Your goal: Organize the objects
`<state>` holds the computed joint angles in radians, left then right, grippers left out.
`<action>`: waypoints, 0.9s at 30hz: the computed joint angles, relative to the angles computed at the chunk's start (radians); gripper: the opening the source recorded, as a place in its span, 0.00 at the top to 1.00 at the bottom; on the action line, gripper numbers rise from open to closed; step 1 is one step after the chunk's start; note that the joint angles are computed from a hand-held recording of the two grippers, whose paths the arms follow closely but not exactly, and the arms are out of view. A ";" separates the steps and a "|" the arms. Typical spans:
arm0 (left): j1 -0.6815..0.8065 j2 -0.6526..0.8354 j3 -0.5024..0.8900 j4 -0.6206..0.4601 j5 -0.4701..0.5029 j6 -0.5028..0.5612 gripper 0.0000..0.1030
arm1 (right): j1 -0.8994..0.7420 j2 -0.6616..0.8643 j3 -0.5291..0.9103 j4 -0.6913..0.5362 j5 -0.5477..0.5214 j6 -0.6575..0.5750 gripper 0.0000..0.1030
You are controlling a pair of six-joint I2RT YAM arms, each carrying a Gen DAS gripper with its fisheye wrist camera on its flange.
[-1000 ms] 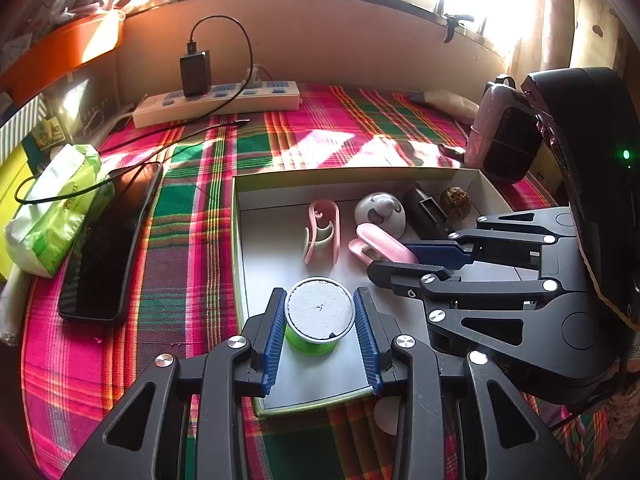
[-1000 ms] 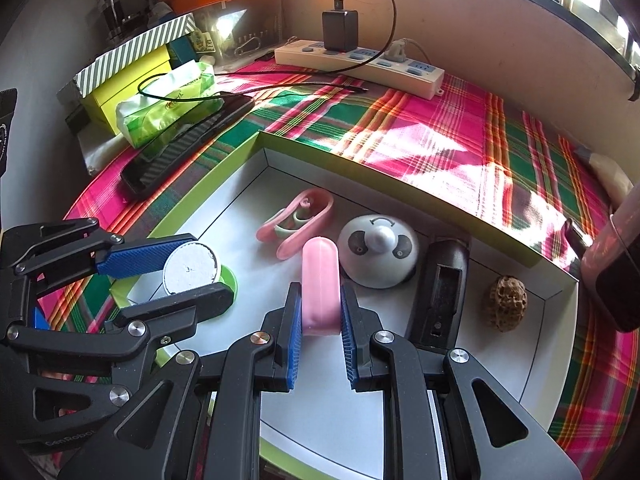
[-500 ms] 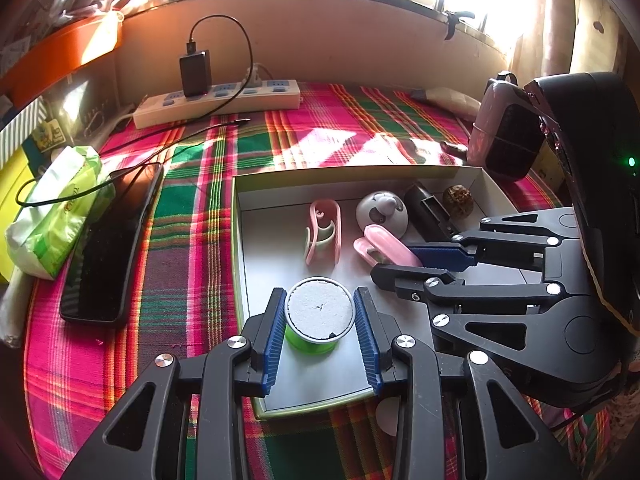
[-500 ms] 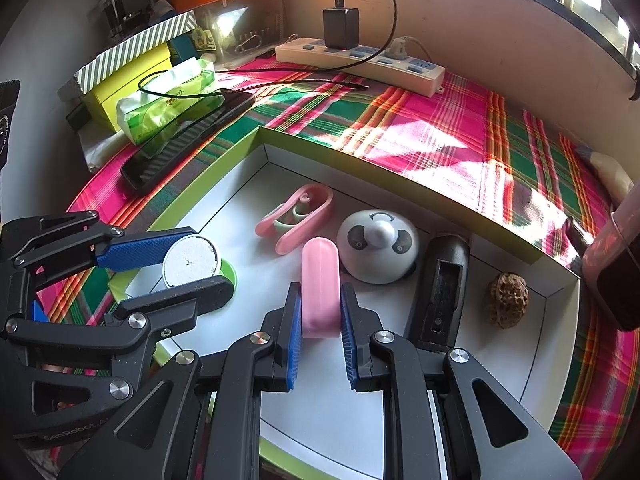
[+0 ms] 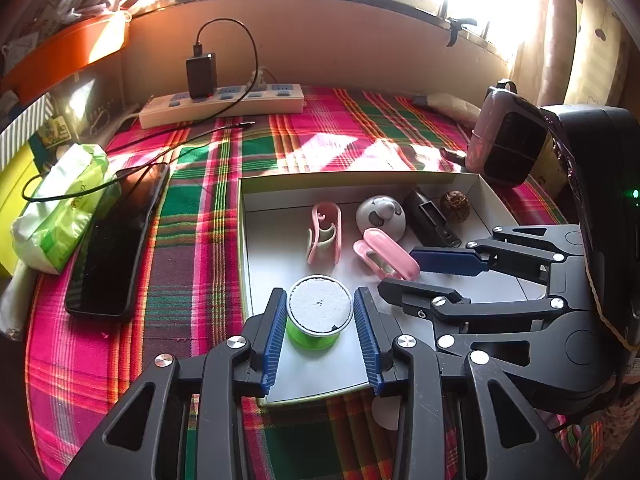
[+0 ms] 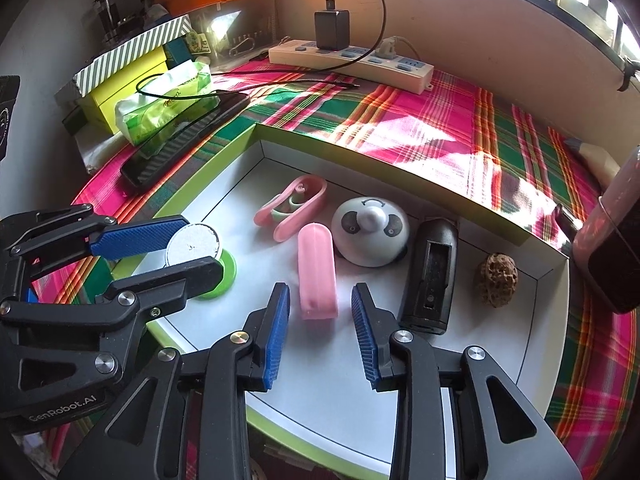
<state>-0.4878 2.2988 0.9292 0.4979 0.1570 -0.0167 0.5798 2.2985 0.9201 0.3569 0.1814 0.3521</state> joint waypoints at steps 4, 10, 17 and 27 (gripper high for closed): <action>-0.001 -0.016 -0.019 0.008 0.001 -0.006 0.66 | 0.005 -0.027 -0.041 0.027 0.017 0.021 0.67; 0.005 -0.050 -0.066 0.038 0.004 -0.020 0.66 | 0.021 -0.073 -0.114 0.075 0.046 0.057 0.67; 0.013 -0.098 -0.144 0.091 0.008 -0.039 0.66 | 0.055 -0.128 -0.218 0.147 0.101 0.131 0.67; 0.018 -0.157 -0.272 0.192 0.029 -0.063 0.66 | 0.127 -0.195 -0.365 0.253 0.189 0.253 0.67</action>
<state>-0.4695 2.1418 0.6569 0.6897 0.1862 -0.0797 0.7068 2.1038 0.5548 0.6102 0.3708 0.6047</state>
